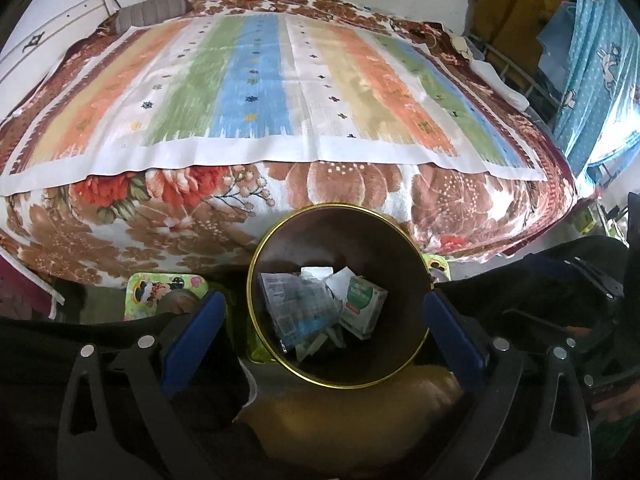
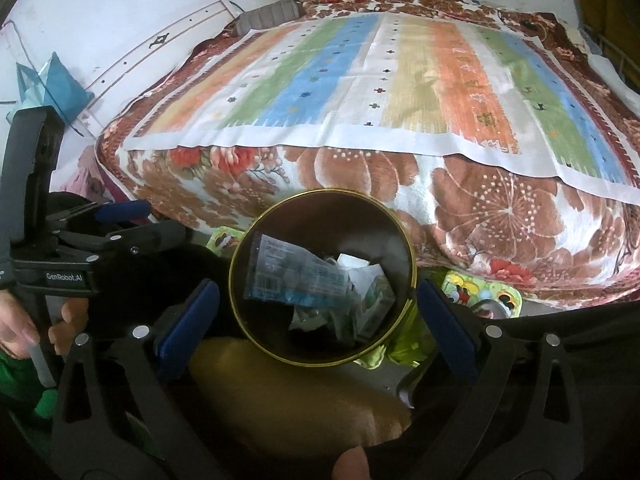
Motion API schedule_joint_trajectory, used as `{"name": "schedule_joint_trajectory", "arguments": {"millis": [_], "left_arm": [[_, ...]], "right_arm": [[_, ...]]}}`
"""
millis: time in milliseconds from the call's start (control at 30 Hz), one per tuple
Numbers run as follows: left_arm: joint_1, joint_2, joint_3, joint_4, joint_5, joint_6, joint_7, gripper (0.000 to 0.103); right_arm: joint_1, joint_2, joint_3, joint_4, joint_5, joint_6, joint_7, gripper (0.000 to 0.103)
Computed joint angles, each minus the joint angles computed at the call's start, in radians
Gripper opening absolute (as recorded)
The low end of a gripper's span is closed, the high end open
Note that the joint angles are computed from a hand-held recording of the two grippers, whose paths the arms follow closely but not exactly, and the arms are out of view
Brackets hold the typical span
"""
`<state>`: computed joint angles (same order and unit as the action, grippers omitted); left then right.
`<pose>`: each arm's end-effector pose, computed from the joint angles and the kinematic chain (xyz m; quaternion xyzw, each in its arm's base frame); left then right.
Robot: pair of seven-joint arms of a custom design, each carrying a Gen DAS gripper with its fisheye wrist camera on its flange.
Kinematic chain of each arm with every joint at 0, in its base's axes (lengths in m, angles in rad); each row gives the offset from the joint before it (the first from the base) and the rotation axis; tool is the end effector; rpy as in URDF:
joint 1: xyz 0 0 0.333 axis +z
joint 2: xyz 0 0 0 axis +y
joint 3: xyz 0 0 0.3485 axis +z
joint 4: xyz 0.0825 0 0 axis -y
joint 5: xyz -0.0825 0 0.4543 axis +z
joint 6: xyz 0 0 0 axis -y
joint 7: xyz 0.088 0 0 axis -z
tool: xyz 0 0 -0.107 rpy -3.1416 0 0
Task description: Collect trash
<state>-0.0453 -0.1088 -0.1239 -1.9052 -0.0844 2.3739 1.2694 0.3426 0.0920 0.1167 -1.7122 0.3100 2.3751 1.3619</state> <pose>0.6280 -0.1117 0.6250 -0.7334 0.6168 -0.2581 0.1229 0.6338 0.3135 0.6061 -0.8182 0.4835 -0.0607 0.3050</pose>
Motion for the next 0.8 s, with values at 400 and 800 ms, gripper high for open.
{"name": "schedule_joint_trajectory", "arguments": {"millis": [400,800], "left_arm": [[-0.003,0.011,-0.002,0.008,0.004,0.004,-0.007,0.097],[0.0,0.019,-0.002,0.013,0.019,-0.013,-0.03,0.097]], "right_arm": [[0.003,0.003,0.002,0.002,-0.009,0.003,0.008,0.094],[0.001,0.007,0.002,0.005,0.008,-0.001,0.005,0.094]]}}
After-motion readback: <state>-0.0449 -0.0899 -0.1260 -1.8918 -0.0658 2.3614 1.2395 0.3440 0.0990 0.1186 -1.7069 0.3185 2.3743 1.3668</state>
